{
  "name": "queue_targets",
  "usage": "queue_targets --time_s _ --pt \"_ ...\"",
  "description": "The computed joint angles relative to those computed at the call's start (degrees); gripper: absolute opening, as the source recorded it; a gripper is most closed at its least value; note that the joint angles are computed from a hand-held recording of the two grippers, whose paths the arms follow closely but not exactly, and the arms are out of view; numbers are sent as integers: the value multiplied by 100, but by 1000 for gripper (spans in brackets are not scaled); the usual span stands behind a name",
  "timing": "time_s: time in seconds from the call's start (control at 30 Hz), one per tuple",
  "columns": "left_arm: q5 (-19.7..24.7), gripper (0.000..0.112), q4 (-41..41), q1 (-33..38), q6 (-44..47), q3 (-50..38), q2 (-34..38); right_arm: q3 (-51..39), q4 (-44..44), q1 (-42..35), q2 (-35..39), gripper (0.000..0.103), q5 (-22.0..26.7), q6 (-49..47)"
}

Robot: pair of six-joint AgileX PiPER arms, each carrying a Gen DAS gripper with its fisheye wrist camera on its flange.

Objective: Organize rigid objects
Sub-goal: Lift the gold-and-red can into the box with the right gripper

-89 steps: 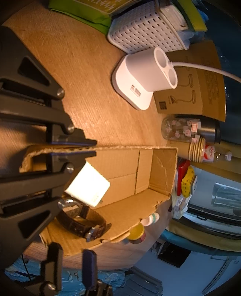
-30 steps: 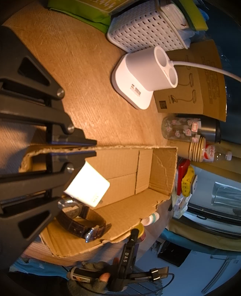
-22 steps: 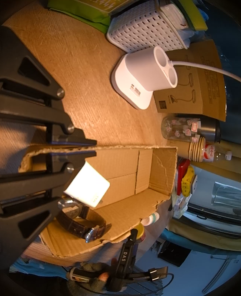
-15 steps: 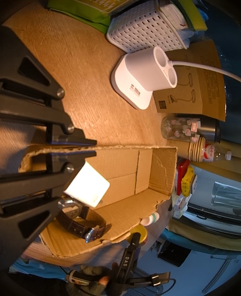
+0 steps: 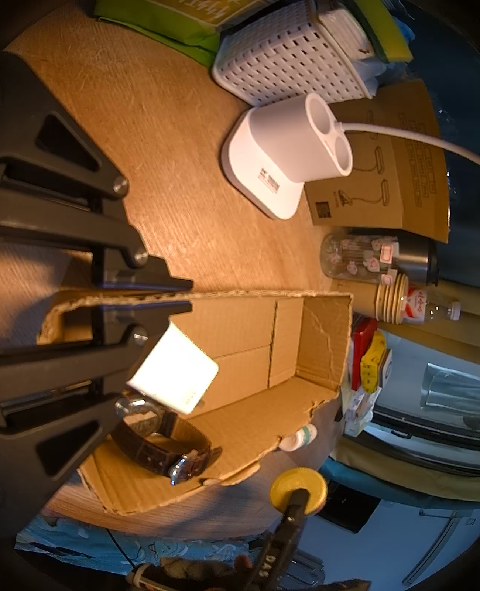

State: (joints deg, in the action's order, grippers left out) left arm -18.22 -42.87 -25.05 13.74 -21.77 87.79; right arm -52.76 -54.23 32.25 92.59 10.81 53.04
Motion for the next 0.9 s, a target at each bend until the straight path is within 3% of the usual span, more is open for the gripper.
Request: queue_targets --time_s 0.3,0.67,0.9 --pt "-3 4 -8 -7 2 1 0 -141 414 586 -267 68 118 -418" --pt "-22 4 -46 -35 17 5 4 -478 913 1054 -6 68 49 -864" --pt "-22 4 -13 -24 -7 8 7 -657 1671 1204 337 68 -90 -1473"
